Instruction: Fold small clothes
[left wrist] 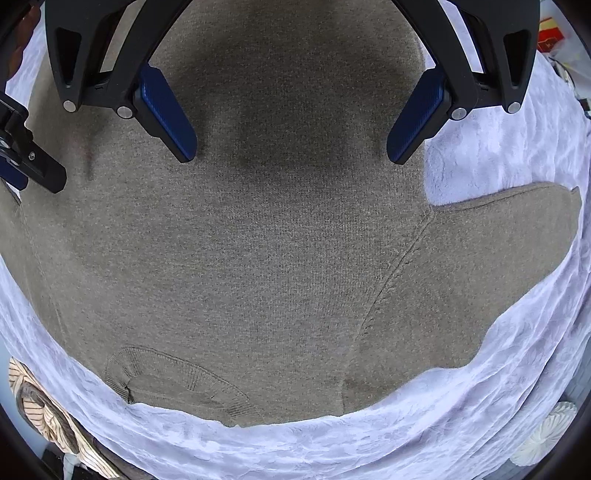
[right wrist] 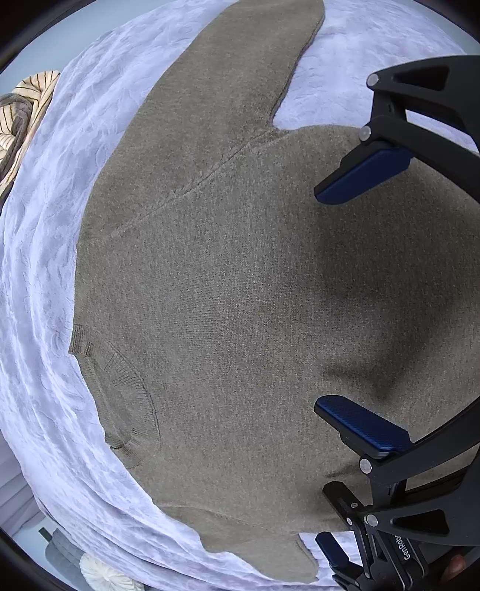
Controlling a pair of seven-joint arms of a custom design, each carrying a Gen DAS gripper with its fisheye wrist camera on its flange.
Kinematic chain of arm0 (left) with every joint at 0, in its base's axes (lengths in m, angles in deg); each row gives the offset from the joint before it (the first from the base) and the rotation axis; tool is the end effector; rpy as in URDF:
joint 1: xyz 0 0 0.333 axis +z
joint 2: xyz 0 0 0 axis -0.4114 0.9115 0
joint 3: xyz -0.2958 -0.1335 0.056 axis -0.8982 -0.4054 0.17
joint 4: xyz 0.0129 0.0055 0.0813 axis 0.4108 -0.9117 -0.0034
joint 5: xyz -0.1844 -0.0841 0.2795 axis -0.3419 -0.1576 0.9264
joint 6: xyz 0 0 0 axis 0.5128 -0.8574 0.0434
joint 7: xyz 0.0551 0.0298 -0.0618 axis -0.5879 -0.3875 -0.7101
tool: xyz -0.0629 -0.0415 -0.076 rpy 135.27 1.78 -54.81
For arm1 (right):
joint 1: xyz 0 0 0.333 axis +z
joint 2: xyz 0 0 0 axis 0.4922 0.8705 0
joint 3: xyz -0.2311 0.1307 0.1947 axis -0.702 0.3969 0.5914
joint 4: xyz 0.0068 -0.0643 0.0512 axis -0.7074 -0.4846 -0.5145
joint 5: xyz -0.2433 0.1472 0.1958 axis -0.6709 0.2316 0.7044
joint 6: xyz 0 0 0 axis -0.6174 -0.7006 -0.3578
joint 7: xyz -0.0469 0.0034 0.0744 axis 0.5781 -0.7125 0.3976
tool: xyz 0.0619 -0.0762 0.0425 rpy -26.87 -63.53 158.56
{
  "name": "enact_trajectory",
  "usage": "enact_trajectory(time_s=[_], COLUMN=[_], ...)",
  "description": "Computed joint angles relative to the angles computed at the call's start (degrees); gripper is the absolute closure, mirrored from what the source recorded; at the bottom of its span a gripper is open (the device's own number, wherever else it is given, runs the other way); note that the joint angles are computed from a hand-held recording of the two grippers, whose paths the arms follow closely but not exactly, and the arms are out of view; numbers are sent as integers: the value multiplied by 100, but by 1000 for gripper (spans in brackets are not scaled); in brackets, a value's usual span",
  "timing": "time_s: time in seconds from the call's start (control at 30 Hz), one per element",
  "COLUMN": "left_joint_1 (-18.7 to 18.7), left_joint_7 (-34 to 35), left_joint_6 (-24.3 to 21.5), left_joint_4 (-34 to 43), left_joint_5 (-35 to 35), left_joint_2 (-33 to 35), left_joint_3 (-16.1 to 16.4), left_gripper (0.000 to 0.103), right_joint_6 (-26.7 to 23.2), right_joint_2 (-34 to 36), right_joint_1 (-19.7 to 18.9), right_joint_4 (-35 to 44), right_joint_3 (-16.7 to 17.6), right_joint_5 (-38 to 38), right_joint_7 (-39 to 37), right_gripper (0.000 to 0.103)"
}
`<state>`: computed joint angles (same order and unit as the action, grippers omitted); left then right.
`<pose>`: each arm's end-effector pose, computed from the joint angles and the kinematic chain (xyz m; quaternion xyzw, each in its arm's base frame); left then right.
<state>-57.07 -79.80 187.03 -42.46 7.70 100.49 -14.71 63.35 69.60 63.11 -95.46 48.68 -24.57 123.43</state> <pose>0.4308 -0.4306 0.4113 -0.8709 0.4869 -0.0283 0.0611 0.4527 0.4050 0.4346 -0.8325 0.5377 -0.0612 0.1188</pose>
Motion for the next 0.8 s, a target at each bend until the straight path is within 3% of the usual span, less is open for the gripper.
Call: enact_trajectory(time_s=[0.8], left_joint_1=[130], left_joint_7=[-287], left_joint_6=[411], left_joint_4=[-910], left_joint_5=[-14], left_joint_2=[-561], left_joint_3=[-118], left_gripper=[0], right_joint_6=[-115], right_joint_2=[135], right_joint_1=[167], right_joint_4=[231], right_joint_3=[3], right_joint_5=[-155], right_joint_7=[139], right_gripper=[0])
